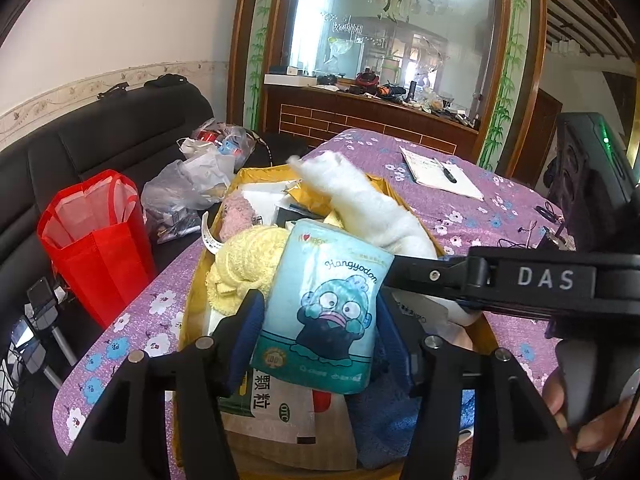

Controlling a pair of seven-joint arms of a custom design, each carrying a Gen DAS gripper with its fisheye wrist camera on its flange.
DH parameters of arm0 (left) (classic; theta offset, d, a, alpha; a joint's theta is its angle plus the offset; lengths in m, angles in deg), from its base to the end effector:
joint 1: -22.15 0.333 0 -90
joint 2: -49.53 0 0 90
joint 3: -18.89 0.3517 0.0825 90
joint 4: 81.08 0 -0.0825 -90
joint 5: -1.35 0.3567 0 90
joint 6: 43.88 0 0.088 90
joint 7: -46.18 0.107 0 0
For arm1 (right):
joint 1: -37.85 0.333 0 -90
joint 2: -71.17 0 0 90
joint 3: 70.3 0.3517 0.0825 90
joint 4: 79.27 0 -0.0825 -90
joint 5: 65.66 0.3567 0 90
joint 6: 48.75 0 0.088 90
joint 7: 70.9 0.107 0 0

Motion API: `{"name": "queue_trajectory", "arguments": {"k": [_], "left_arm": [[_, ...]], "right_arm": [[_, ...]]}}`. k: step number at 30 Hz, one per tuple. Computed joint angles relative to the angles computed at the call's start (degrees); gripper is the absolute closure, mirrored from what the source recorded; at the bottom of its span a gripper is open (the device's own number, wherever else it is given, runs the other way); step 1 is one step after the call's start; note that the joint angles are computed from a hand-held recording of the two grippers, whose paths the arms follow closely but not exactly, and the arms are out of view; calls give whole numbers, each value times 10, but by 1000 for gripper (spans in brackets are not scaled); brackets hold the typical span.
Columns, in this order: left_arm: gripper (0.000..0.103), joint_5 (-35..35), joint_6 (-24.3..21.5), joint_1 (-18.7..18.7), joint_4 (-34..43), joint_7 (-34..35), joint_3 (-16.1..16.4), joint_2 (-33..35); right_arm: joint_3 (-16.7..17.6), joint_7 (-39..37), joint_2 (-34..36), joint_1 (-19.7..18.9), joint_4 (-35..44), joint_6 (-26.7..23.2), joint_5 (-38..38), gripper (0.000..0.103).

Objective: Organize soft objects
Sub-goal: 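Carry tissue pack into the box with left gripper while right carries cloth roll in, then release items in the box and withdraw both grippers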

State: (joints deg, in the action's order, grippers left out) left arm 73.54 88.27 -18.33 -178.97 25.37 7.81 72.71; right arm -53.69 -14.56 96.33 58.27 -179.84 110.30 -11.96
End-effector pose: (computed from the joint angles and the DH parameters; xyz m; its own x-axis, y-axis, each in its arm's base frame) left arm 0.4493 -0.5056 0.4372 0.1781 -0.9742 0.1389 -0.5653 -0.2168 -0.7959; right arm 0.5826 0.3583 0.4253 0.4589 -0.7205 -0.5198 -0.8328 -0.1450 -0.5343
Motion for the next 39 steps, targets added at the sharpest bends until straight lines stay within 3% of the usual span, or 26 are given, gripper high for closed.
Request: {"name": "queue_trajectory", "arguments": {"k": [7, 18, 31, 39], "left_arm": [[42, 1, 4, 3, -4, -4, 0, -1], [30, -3, 2, 7, -12, 2, 0, -6], [17, -6, -32, -2, -4, 14, -3, -8], [10, -13, -55, -9, 7, 25, -8, -5]], "right_arm": [[0, -9, -5, 0, -7, 0, 5, 57], [2, -24, -19, -5, -16, -13, 27, 41], [-4, -82, -51, -4, -40, -23, 90, 33], [-13, -124, -79, 0, -65, -13, 133, 19]]}}
